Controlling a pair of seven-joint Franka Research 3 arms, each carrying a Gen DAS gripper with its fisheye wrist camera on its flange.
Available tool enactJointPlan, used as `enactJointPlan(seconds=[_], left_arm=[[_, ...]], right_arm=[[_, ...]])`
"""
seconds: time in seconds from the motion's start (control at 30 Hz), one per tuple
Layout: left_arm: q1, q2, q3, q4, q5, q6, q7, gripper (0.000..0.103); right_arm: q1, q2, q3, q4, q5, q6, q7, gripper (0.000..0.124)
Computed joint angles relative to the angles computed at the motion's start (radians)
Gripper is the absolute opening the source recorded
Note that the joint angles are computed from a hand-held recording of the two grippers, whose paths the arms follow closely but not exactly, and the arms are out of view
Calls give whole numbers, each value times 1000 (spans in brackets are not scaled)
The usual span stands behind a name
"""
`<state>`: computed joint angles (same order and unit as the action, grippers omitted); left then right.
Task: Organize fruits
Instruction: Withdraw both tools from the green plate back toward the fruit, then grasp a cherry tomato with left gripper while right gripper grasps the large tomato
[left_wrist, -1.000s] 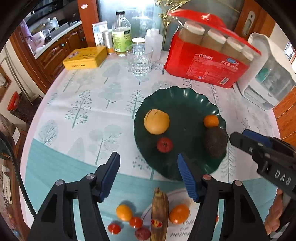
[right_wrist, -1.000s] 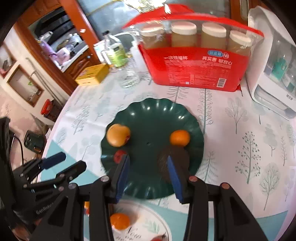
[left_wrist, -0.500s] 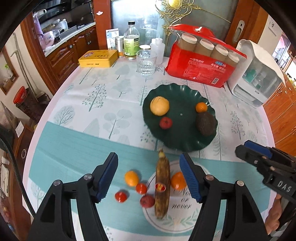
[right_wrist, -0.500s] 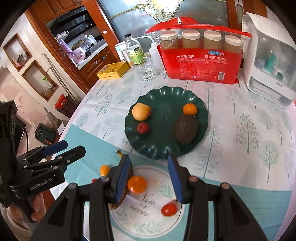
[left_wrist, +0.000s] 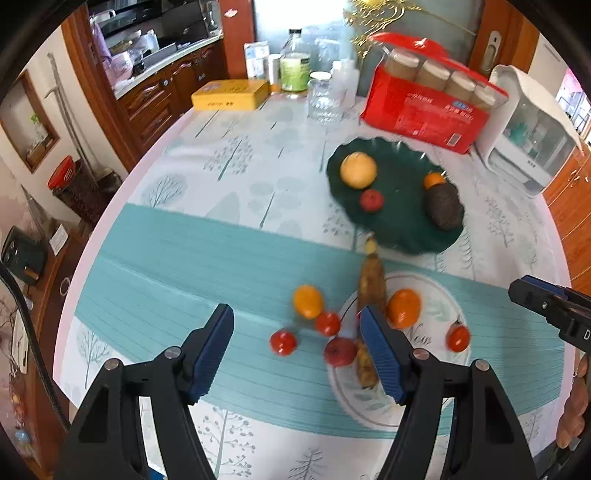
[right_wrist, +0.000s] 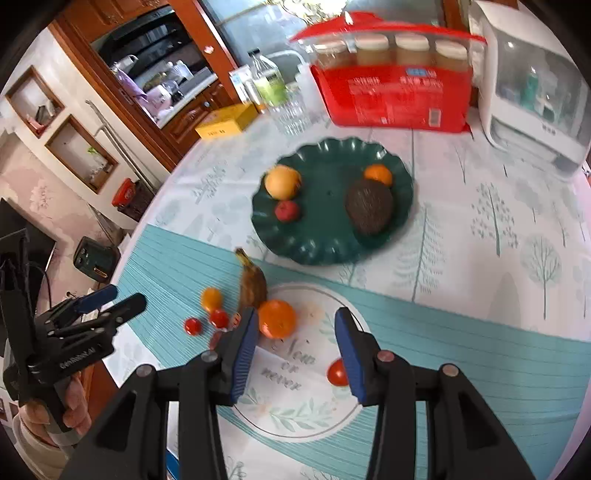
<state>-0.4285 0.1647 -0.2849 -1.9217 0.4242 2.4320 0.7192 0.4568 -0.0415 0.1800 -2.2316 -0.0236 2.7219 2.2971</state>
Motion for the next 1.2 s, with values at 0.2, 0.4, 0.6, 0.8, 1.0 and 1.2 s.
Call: enactJointPlan(seconds=[0.2, 0.4, 0.6, 0.8, 1.0, 1.2], left_arm=[[11, 5, 5, -61, -11, 5, -14, 70], [29, 43, 4, -97, -77, 31, -6, 70], [39, 68, 12, -111, -100, 58, -12, 70], [39, 100, 18, -104, -93, 79, -18, 70], [30, 128, 21, -87, -75, 95, -11, 70], [31, 154, 29, -65, -70, 109, -12, 64]], right_arm=[[3, 14, -3, -53, 33, -8, 11, 43], [7, 39, -8, -90, 73, -7, 30, 43], [15, 64, -15, -97, 97, 11, 39, 43], [25, 97, -20, -74, 105, 4, 28, 43], [38, 127, -28, -51, 78, -4, 37, 43], [55, 150, -41, -25, 18, -28, 74, 37]])
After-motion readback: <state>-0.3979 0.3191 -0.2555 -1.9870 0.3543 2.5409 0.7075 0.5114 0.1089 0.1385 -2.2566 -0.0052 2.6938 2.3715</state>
